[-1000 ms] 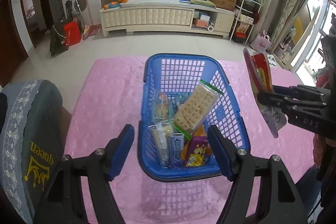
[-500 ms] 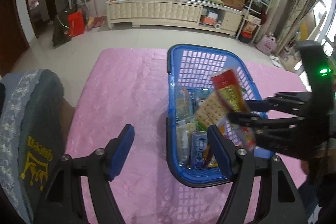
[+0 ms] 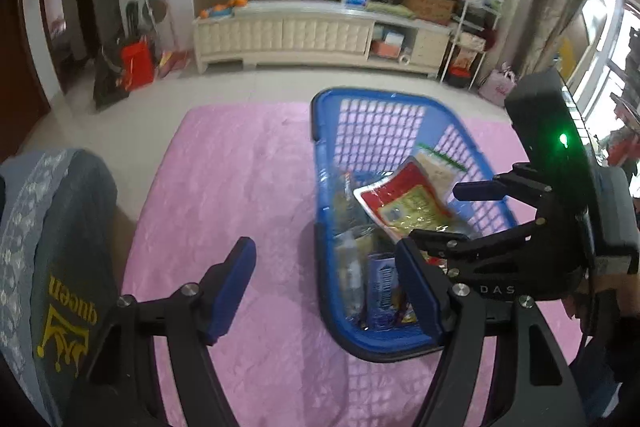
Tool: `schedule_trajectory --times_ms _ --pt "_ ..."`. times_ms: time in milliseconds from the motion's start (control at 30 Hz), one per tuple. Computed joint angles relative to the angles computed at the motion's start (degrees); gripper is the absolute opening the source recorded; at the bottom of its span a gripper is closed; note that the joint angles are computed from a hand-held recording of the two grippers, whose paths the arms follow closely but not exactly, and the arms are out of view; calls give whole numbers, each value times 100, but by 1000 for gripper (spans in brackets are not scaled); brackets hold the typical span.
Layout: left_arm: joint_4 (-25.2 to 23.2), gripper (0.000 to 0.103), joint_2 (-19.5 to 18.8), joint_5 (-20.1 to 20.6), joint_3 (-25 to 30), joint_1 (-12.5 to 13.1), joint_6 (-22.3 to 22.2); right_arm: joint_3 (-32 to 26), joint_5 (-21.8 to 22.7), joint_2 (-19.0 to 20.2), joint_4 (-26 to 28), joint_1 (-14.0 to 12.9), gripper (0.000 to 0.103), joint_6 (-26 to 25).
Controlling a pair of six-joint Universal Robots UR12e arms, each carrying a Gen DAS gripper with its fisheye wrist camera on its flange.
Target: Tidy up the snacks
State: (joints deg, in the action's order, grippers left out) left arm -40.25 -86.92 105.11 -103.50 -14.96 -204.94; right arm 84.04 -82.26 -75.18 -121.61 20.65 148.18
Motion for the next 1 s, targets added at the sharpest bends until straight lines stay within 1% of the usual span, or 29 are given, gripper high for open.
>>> schedule_trajectory --times_ms 133,200,233,300,333,400,433,467,500,567,600,633,667,700,767,800,833,867,933,1000 --pt "213 70 -3 591 1 -294 -131 324 322 -321 -352 -163 81 81" --pt "485 70 17 683 -38 -413 -124 551 642 -546 -518 -334 85 281" --pt "547 70 9 775 -21 -490 -141 685 757 -677 -615 -430 86 431" --pt "606 70 0 983 18 -638 -198 887 854 -866 -765 -550 86 622" --pt "734 70 11 950 10 -689 -169 1001 881 -987 -842 -620 86 663" --pt "1023 70 51 723 -25 -741 -128 1144 827 -1143 -995 -679 87 632" --pt "1035 71 46 717 8 -798 -139 1201 843 -1218 -1020 -715 87 590" --pt "1004 71 41 758 37 -850 -120 1222 904 -1285 -1018 -775 88 560" --pt "977 71 16 878 95 -956 -73 1258 947 -1349 -1057 -819 90 590" --pt "1035 71 -5 1176 124 -1139 -52 1418 1083 -1536 -1303 -931 92 779" --pt "1161 72 -9 1338 115 -1241 -28 1501 1123 -1615 -1476 -970 93 889" --pt "1258 79 -20 1468 119 -1316 -9 1619 1182 -1737 -1712 -1028 94 1022" --pt "1412 81 -32 1624 111 -1397 37 1724 1245 -1834 -1914 -1072 96 1099" --pt "1635 81 -59 1845 112 -1520 128 1805 1275 -1917 -2097 -1107 98 1155" --pt "1787 83 -99 2054 157 -1660 248 1993 1318 -2107 -2537 -1189 103 1274" --pt "1836 85 -111 2147 175 -1725 276 2064 1339 -2187 -2695 -1230 103 1334" --pt "1865 89 -122 2245 198 -1795 270 2120 1369 -2252 -2816 -1274 103 1388" --pt "1933 95 -119 2284 192 -1836 279 2196 1385 -2340 -2972 -1318 103 1453" --pt "2032 103 -126 2339 200 -1911 274 2282 1327 -2441 -3162 -1354 103 1528" --pt "2094 103 -140 2321 198 -1939 269 2361 1247 -2547 -3238 -1388 103 1570"
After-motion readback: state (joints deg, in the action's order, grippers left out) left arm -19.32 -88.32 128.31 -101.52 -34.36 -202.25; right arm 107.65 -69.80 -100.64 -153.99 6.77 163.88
